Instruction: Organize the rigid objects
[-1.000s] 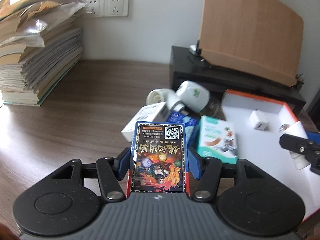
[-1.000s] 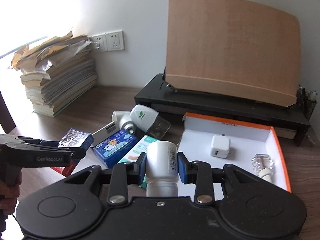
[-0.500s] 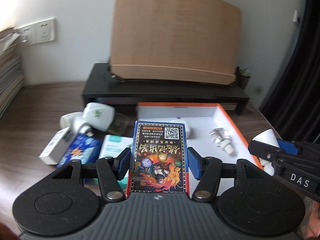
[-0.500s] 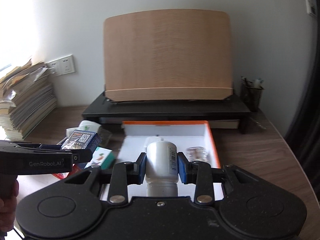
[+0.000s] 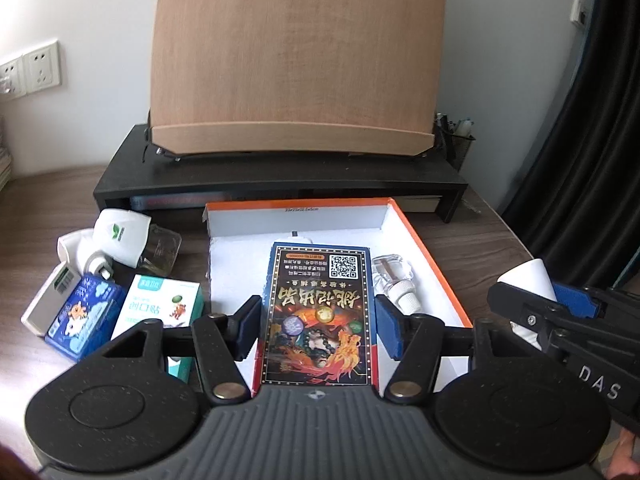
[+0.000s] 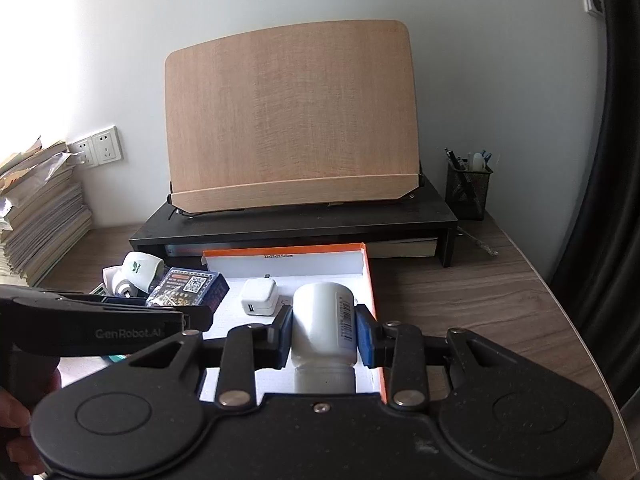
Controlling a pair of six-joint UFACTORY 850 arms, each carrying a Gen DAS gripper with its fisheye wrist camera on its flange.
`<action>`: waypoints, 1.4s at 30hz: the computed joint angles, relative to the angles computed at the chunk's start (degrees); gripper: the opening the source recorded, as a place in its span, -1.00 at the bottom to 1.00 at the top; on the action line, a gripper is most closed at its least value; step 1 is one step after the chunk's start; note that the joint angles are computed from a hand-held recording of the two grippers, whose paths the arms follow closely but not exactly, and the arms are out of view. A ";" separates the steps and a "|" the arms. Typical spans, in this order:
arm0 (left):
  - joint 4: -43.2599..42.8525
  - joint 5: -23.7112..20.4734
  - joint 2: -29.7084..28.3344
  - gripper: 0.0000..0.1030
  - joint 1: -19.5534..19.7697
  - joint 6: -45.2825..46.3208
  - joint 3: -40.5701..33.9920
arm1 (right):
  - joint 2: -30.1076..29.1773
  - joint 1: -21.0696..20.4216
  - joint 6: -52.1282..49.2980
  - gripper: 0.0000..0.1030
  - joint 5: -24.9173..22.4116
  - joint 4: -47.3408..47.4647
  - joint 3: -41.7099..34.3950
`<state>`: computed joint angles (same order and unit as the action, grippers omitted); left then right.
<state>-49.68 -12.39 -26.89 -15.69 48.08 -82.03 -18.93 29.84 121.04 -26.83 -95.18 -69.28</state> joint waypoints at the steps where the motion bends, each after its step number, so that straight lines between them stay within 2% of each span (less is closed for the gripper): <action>1: 1.90 0.57 -0.02 0.17 -0.14 -2.20 0.02 | -0.10 -0.28 0.52 -0.22 0.66 -0.79 -0.02; 12: 23.99 2.69 -0.26 0.17 -1.20 -27.93 -0.37 | -1.08 -2.59 2.90 -0.22 6.17 -6.36 -0.84; 14: 23.66 2.43 -0.36 0.17 -1.31 -28.22 -0.35 | -1.05 -2.87 3.41 -0.22 6.77 -7.20 -0.70; 17: 28.56 2.76 -0.51 0.17 -1.76 -33.87 -0.21 | -0.94 -3.30 3.92 -0.22 7.48 -8.38 -0.37; 25: 31.63 3.16 -0.80 0.17 -2.40 -38.54 -0.12 | -0.63 -4.03 3.54 -0.22 8.56 -9.27 0.13; 34: 40.88 2.64 -0.96 0.17 -2.53 -48.02 -0.26 | -0.99 -4.23 4.79 -0.22 9.66 -10.30 0.02; 42: 44.11 2.23 -1.31 0.17 -2.62 -51.14 -0.75 | -1.31 -4.65 5.70 -0.22 10.12 -11.05 -0.28</action>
<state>-5.57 -10.16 -28.20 -18.30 -3.06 -82.78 -20.24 25.18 126.74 -16.71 -106.23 -69.56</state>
